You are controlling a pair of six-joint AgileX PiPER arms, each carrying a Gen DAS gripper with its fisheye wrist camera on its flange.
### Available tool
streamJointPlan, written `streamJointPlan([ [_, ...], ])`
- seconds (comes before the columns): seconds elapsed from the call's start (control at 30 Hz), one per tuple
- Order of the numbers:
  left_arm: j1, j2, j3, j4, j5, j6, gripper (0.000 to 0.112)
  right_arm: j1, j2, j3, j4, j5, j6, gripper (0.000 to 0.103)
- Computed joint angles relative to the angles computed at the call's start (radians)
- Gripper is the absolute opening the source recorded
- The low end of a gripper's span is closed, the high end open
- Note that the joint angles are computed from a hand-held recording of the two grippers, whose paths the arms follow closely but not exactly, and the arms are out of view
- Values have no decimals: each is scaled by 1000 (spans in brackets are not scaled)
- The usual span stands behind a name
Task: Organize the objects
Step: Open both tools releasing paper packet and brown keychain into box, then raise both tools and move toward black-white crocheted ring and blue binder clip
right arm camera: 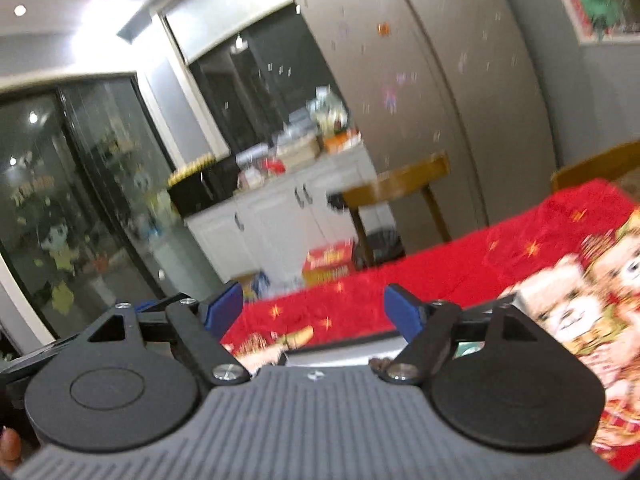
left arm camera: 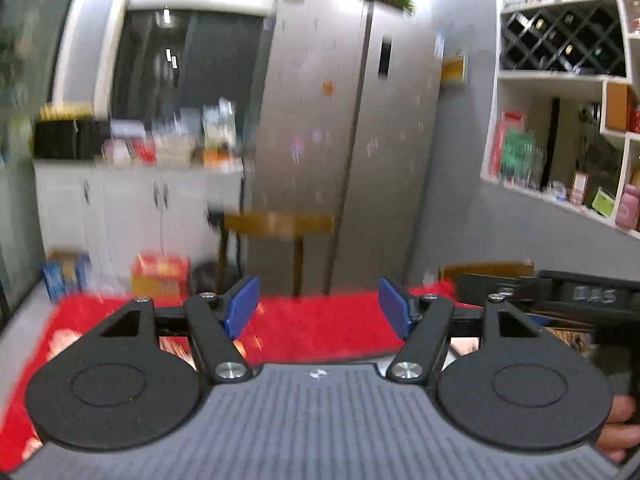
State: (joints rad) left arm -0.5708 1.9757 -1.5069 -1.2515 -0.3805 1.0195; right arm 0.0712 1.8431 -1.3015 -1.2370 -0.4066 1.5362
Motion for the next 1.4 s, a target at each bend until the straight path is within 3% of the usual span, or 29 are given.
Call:
streamJointPlan([
  [0.17,-54,-150,152,163,-70,-219,72,-35,-237,241,294,-19,-310,92],
  [0.33,-184,-232,228,31,-221,-37,72,-66,-431,503,566,-104,-653,95],
  [0.5,-258,-277,358,42,-245,-50,72,-106,-516,728,671,-250,-841,95],
  [0.57,-273,-281,413,45,-248,-74,72,-122,-511,795,652,-322,-869,95],
  [0.7,-262,-284,549,198,-217,-242,72,-104,-451,895,705,-417,-980,95],
  [0.77,-264,-259,607,298,-242,-346,72,-132,-375,903,640,-494,-951,95],
  [0.9,-269,-146,625,321,-262,-425,72,-137,-203,857,605,-564,-959,94],
  [0.97,-234,-97,630,384,-220,-529,72,-128,-116,834,626,-597,-1006,93],
  [1.03,-201,-45,599,377,-166,-531,72,-135,-41,814,614,-619,-1014,91],
  [1.1,-186,2,570,334,-150,-489,72,-134,-19,789,580,-543,-975,86],
  [1.2,-162,44,548,330,-124,-492,71,-115,19,788,620,-511,-1033,86],
  [1.3,-149,62,529,335,-109,-501,71,-85,41,770,625,-441,-1070,76],
  [1.4,-144,83,517,335,-109,-492,66,-98,52,732,529,-388,-976,67],
])
